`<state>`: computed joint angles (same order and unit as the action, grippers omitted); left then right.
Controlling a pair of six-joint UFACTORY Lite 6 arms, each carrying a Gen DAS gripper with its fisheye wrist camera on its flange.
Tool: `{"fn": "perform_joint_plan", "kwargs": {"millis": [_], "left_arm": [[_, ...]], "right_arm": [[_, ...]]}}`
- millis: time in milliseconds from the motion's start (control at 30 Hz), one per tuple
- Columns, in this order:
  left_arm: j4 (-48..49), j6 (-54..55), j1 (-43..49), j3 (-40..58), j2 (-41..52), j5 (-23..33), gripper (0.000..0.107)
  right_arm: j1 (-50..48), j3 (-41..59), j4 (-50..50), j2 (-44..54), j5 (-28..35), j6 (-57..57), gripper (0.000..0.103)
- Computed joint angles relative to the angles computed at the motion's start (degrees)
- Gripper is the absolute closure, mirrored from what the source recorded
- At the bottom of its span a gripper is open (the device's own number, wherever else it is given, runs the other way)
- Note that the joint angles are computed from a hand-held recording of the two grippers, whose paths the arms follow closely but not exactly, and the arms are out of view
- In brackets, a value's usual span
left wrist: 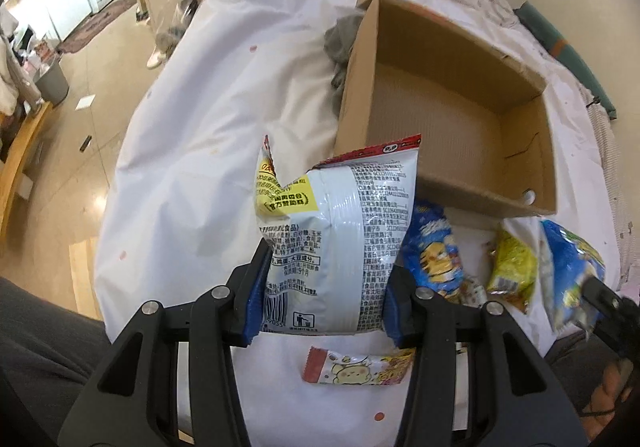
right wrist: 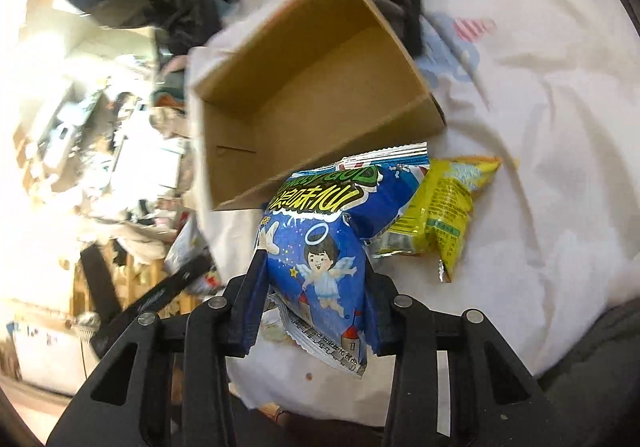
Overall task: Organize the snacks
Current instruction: 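Lower both bags into the box and open both tools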
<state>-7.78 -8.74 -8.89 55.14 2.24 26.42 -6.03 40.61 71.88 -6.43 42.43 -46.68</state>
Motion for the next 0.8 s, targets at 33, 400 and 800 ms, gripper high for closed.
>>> {"fn": "perform_joint_plan", "kwargs": {"millis": [33,400,800], "left_arm": [[1.0,-0.6,-0.3,1.6,0.3,0.8,0.064],[6.3,-1.1,-5.1,29.5,12.6,10.1,0.064],[7.6,-0.4,-9.4,49.3,31.8,11.8,0.063]], "right_arm": [[-0.1,0.0,-1.4,-2.4,-0.4,-0.1,0.061],[-1.3,15.6,0.9,5.7,-0.7,-5.8,0.06],[2.5,35.9,1.6,30.3,-6.0,-5.1,0.06]]}}
